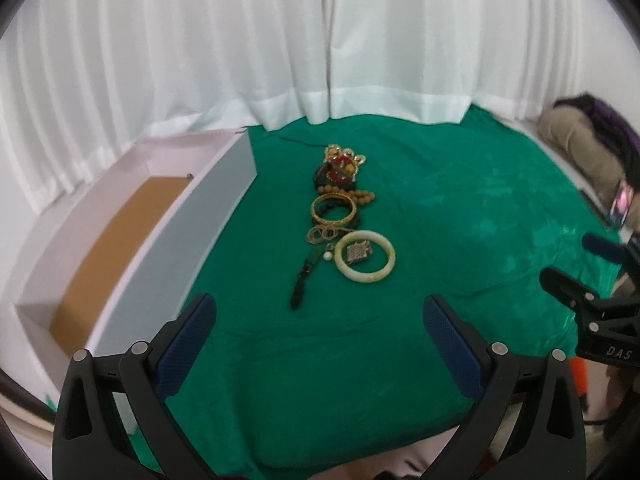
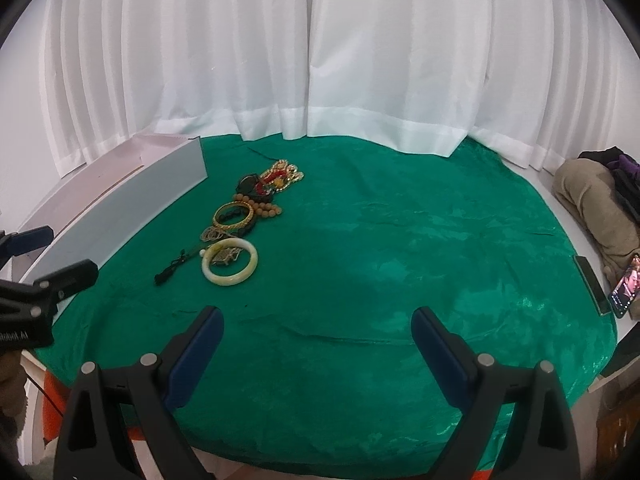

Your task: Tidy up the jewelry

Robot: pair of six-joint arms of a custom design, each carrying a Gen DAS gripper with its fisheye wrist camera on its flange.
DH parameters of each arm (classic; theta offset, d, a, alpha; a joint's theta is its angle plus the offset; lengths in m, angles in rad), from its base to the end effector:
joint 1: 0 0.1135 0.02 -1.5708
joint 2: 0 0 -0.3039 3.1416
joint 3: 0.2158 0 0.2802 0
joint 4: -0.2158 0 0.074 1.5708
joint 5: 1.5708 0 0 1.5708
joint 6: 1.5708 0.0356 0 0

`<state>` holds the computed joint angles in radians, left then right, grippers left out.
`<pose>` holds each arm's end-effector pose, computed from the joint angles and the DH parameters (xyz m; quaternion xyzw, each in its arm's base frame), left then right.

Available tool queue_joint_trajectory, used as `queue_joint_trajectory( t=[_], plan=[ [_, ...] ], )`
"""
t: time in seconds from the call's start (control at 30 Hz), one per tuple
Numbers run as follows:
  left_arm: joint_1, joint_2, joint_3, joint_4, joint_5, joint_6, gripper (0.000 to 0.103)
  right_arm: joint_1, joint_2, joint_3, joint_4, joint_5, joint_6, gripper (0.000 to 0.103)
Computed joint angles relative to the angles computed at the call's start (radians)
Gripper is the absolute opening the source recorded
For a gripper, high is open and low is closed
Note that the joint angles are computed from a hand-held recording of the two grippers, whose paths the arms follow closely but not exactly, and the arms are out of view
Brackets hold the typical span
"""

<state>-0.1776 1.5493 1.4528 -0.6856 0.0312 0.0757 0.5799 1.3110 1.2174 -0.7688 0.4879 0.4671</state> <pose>0.3634 -0.0664 0.3734 0.1226 0.9150 -0.0340 0.3829 0.2506 0.1442 0.3613 0.0323 0.9134 -0.0280 0.4047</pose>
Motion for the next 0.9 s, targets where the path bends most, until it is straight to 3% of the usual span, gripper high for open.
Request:
queue_joint_trajectory(
  t=[0.17,0.47,0.9],
  plan=[
    [0.023,-0.012,-0.055,0.015,0.009,-0.060,0.103,-0.012,0.007,0.000,0.002,-0.009,-0.006,0.097],
    [0.019,-0.054,-0.121,0.043,-0.002,0.004,0.103,0.010,0.044,0.013,0.004,-0.044,-0.025,0.097],
    [0.038,-0.059,-0.112,0.033,0.013,-0.012,0.103,0.010,0.036,-0.003,0.007,-0.050,-0.016,0.097]
  ],
)
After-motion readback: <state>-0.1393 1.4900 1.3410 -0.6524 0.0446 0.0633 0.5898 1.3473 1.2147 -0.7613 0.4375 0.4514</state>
